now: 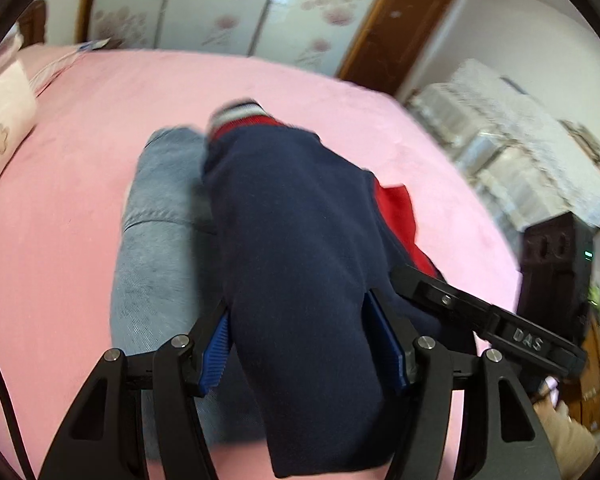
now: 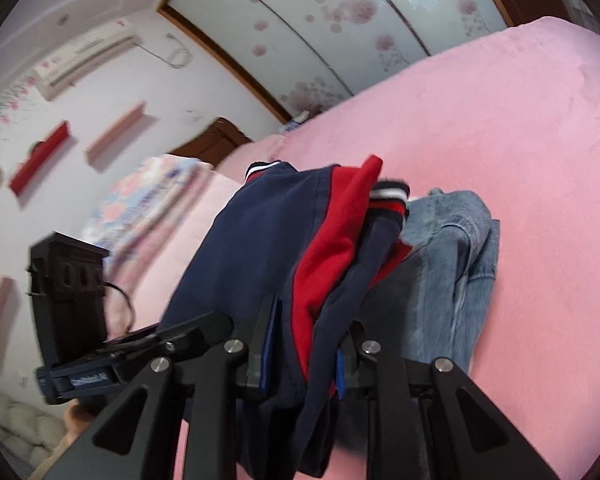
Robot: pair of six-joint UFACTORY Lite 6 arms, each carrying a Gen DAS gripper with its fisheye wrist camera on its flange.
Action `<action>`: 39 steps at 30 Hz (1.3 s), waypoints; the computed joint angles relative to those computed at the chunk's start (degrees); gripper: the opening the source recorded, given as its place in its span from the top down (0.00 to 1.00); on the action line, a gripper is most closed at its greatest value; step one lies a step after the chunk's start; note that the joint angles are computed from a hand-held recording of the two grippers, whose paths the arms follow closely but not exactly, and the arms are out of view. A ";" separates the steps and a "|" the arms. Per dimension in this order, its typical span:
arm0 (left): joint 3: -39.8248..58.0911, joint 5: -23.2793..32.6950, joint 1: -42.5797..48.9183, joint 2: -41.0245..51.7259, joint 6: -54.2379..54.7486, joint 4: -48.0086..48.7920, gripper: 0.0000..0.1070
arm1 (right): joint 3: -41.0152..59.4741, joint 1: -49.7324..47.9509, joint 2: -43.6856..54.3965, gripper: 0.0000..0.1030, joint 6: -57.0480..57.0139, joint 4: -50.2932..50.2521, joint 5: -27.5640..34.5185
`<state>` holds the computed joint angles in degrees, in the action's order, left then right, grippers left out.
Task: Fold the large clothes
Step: 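Lower the folded jacket onto the jeans stack and open both tools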
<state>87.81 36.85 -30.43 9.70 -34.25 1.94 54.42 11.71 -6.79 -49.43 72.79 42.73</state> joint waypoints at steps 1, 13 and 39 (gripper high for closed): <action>0.34 0.05 0.54 2.44 -2.40 2.33 0.34 | 0.47 1.30 1.86 0.76 0.74 -1.03 -1.79; -6.57 2.96 -4.48 -1.04 -21.34 17.36 0.24 | 1.54 1.08 -1.27 0.51 15.36 -20.10 -2.83; 28.16 60.21 -49.53 2.48 -48.30 35.62 0.22 | 9.39 -29.98 -33.64 0.50 17.93 -32.35 40.99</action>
